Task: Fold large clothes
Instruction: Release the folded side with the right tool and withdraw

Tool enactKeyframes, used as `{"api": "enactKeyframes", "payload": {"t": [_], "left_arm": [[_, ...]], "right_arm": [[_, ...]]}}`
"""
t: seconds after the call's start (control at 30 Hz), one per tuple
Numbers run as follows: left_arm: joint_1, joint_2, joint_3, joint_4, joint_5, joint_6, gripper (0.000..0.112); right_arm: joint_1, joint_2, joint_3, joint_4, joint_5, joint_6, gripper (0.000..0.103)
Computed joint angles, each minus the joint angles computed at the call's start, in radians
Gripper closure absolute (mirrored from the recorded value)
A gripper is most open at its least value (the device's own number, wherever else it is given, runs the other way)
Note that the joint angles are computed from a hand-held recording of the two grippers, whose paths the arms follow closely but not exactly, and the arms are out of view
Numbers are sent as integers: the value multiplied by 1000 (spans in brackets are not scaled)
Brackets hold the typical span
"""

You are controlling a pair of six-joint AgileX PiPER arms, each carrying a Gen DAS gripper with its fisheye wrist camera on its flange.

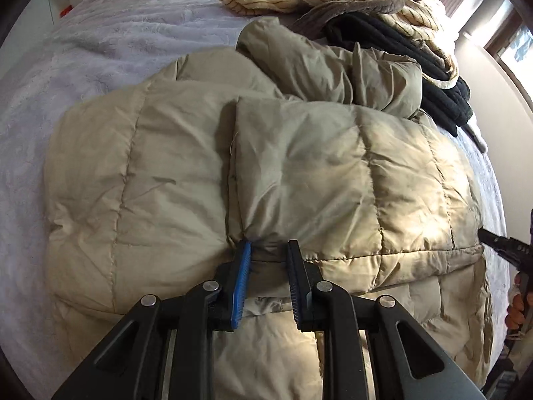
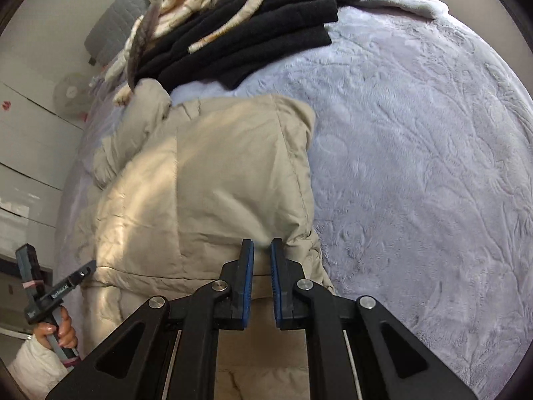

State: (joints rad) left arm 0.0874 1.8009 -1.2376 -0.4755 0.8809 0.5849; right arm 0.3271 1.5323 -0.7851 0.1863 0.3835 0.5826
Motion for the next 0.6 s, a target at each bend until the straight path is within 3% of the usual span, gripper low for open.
{"api": "enactKeyframes", "payload": {"t": [0.1,0.2,0.37,0.53,0.6], "left_arm": [[11,8,31,-43,-34,45,89],[-11,-10,54,-16,-74,42,89],[-20,-23,31,21,-47,-40,89],[-52,-82,50,155,-55,-178,88],[-51,-108,43,199,-28,-240,88]], "right_arm": [[-22,56,29,83,-78,-90,103],[-7,50,30,8,-74,-6,103],[37,-9,7,-177,28,186,103],[79,-78,11,-286,143,321,103],[101,-113,7,-320,204,387,98]]}}
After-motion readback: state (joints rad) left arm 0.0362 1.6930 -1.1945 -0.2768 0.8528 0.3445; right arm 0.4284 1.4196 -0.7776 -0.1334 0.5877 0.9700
